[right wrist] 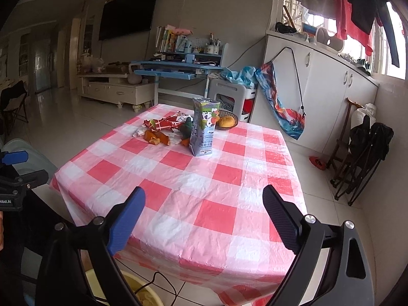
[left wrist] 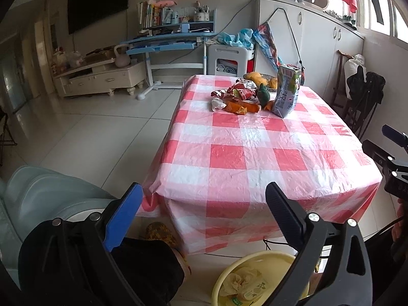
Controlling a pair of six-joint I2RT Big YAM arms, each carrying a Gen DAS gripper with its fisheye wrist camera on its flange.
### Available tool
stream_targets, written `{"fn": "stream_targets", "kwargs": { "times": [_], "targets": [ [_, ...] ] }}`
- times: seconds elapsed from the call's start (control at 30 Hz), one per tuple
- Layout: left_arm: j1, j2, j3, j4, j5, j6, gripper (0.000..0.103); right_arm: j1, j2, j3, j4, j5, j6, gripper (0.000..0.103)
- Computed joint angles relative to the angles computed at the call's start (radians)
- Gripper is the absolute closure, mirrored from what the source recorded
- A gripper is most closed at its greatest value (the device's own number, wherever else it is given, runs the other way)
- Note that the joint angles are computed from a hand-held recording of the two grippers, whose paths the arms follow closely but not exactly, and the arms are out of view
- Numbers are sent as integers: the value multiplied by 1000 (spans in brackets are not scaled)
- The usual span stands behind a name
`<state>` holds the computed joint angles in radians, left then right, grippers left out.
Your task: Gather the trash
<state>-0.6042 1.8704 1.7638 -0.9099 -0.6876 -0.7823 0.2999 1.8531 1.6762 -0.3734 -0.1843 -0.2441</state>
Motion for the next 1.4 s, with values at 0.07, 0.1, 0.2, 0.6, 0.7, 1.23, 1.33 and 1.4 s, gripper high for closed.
{"fn": "stream_targets", "kwargs": {
  "times": [0.07, 0.1, 0.2, 0.6, 0.7, 1.23, 1.33, 1.4],
  "targets": [
    [-1, 2, 2, -1, -4, 3, 9, 1, 0, 0, -1, 1, -3, 14],
    [-1, 4, 2, -2, -6, 5, 9, 2, 0, 0, -2, 1, -5, 14],
    [-2, 4, 2, 0, -11, 10, 9, 4, 1, 0, -2, 4, -10, 14],
    [-3, 3, 0, 8, -17, 8, 7, 13, -2, -8, 1, 9, -27, 14],
    [-3, 6, 4, 5, -15, 12, 7, 15, -2, -8, 1, 11, -30, 14],
    [-3, 22, 18, -1, -4, 13, 7, 21, -4, -6, -6, 12, -42, 14],
    [-4, 27, 23, -2, -1, 12, 7, 22, -5, -8, -2, 11, -47, 14],
    [-4, 29, 25, -3, 1, 11, 7, 22, -5, -8, -2, 9, -47, 14]
  ]
}}
